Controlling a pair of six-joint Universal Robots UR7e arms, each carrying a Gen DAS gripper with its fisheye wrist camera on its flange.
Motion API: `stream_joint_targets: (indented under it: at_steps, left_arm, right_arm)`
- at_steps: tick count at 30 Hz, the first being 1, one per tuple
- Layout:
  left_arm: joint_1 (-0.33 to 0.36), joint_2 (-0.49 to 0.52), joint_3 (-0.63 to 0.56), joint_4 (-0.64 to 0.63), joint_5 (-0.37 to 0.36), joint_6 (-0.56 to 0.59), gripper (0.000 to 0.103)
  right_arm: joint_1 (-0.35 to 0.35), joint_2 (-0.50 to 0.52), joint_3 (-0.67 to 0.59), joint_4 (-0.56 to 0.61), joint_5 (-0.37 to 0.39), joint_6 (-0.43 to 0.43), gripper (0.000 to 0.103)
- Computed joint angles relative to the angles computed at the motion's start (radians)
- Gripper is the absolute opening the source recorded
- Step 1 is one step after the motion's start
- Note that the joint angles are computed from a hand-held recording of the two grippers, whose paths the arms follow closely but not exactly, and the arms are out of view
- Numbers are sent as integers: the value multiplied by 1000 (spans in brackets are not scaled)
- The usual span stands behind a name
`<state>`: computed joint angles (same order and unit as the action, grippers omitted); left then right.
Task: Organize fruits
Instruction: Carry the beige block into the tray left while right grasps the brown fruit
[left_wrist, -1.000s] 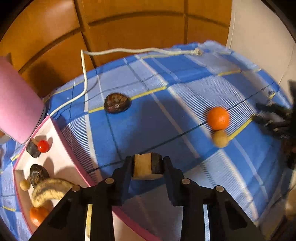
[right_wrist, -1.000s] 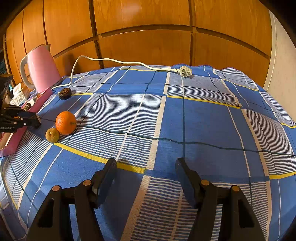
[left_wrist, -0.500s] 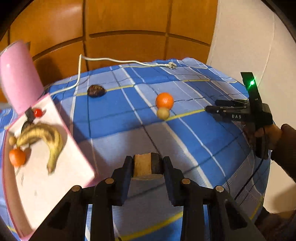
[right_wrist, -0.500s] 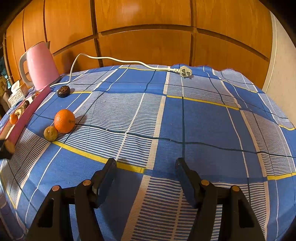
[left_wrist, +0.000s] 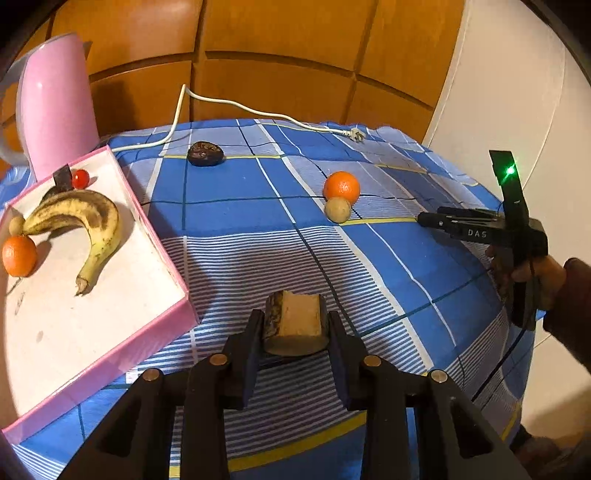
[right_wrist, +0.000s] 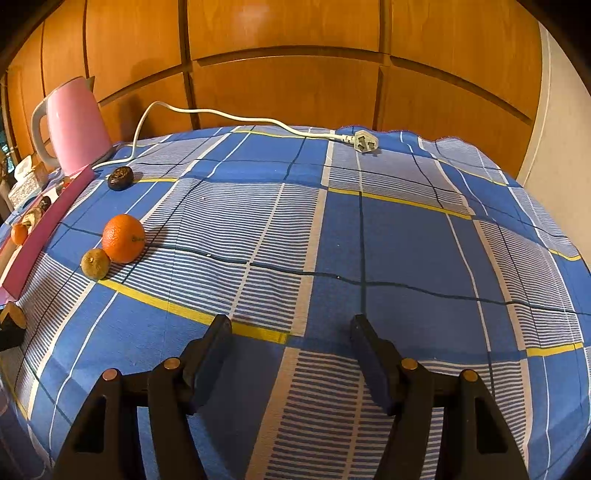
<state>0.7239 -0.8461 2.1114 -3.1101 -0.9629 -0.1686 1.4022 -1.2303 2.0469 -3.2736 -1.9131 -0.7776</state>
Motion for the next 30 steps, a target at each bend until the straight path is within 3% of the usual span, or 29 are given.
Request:
stream_joint_targets:
  at_steps: [11,21,27,30]
  left_arm:
    - [7,1,22,-60,-17,5,35]
    - [11,1,35,-101,-31,15,34]
    - [18,0,39,-122,-47,10,34]
    - [20,-2,45,-131,-52,12,34]
  right_arm:
    - [61,29,-28,17,-148,90,62]
    - [133,30,-27,76,-93,102,62]
    - [164,27,-52,243,-16,152,62]
    - [176,45,-51,261,-3,163,55]
